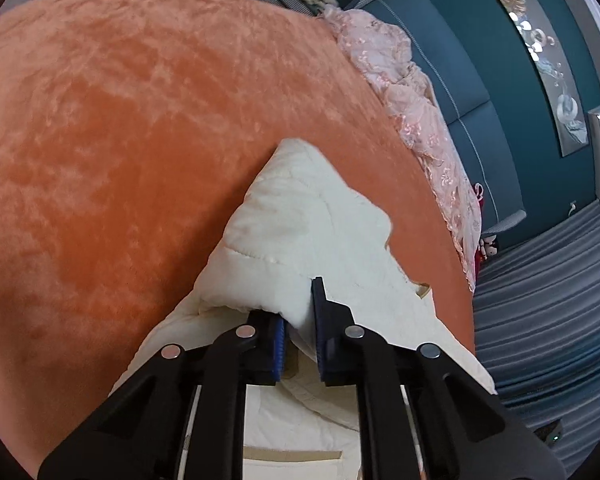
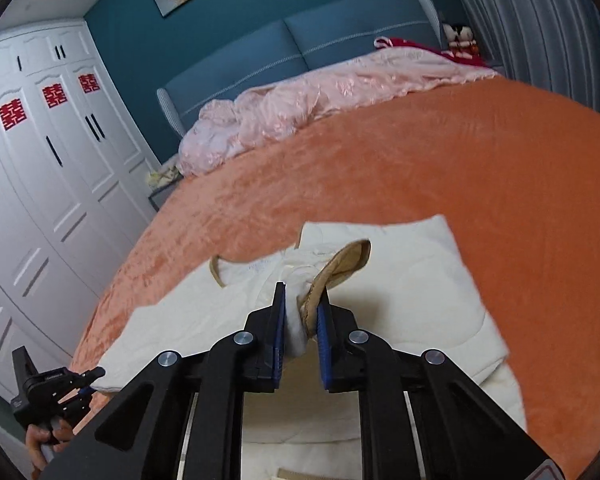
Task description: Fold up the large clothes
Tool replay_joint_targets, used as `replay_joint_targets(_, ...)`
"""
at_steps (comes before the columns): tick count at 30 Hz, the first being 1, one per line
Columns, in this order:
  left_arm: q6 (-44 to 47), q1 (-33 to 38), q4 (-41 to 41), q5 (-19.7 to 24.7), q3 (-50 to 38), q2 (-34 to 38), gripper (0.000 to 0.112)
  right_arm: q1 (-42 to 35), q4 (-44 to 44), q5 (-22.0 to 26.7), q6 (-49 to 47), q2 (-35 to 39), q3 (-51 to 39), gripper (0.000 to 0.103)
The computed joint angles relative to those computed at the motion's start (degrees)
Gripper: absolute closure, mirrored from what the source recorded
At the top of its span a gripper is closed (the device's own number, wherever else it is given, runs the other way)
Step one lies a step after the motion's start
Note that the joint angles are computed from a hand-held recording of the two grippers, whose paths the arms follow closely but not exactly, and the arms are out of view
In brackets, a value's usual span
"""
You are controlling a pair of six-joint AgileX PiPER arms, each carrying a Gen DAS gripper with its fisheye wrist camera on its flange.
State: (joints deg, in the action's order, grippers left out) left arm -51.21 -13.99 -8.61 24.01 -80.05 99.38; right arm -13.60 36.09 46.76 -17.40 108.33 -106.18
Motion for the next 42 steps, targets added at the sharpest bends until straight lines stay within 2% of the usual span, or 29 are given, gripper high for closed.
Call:
replay_joint_targets(2,-6.15,-2.61,9.88,3.22,-2.31,0.73,0.102,0.88,-7.41,-1.96,2.44,-0.60,1.33,0.096)
replay_joint_targets(4,-9.39,-4.74,15.76,5.62,-3.49,2.49,0.102,1.55,-13.62,-1.75,4.72,1.76,1.90,0.098)
replay_joint_targets(6,-10.59,-5.37,16.65,5.86,-2.54,3.79,0.103,0.96,-14.31,-0.60,5.11,3.96,3.86,0.098)
replay_joint_targets(8,-11.60,-5.57,17.21,3.53,0.14,4.18,0.103,0.51,-13.80,-1.93,3.88,4.78,6.89,0.098)
replay_joint_targets(10,-14.39,-6.62,22.21,2.76,0.82,4.79,0.102,0.89,-14.07,-4.08,2.58,4.50,10.14,0.098)
replay_joint_targets(13,-20.36,-9.50,32.68,5.68,-0.74,6.48,0.102,2.12,-16.14,-7.18,2.98,4.24,12.69,0.098)
replay_joint_targets(16,-24.68,-11.52,39.47,7.80,-1.80,8.01,0.101,2.75,-17.43,-9.03,3.23,4.19,13.95,0.098)
replay_joint_targets(19,-25.15,-11.87,40.48,8.49,-2.21,8.37,0.100,2.58,-17.04,-8.91,2.31,4.40,13.69,0.097)
replay_joint_targets(21,-23.74,-11.65,39.19,9.02,-2.63,8.10,0.099,1.37,-14.38,-6.83,0.72,4.63,12.57,0.096)
replay_joint_targets(24,-18.49,-12.54,36.51,15.66,-4.88,5.72,0.093,-0.07,-14.52,-2.32,3.37,2.70,10.41,0.090)
replay_joint_targets(26,-15.75,-14.05,37.30,19.10,-5.25,2.70,0.094,-0.42,-14.15,-3.62,3.27,-1.76,12.87,0.085)
replay_joint_targets(29,-14.49,-17.17,41.66,24.35,-9.60,1.11,0.095,1.44,-12.99,-4.29,1.68,-5.59,13.48,0.085)
replay_joint_targets(32,-6.54,-18.27,38.12,26.93,-21.33,6.48,0.094,6.74,-14.68,-0.13,1.43,-4.35,9.44,0.090)
replay_joint_targets(36,2.16,-19.29,32.80,33.92,-39.57,20.04,0.094,14.97,-22.11,-0.03,2.75,-1.39,8.63,0.094)
replay_joint_targets(38,3.51,-18.66,29.63,34.38,-42.05,23.54,0.094,16.32,-23.41,-0.10,3.81,0.19,9.82,0.094)
replay_joint_targets(40,2.24,-18.33,29.25,32.38,-39.07,24.49,0.094,16.15,-23.02,-3.84,3.11,0.23,14.39,0.098)
replay_joint_targets(42,0.05,-18.27,31.00,26.44,-31.45,22.91,0.094,14.78,-18.02,-8.58,-1.81,-1.00,19.70,0.099)
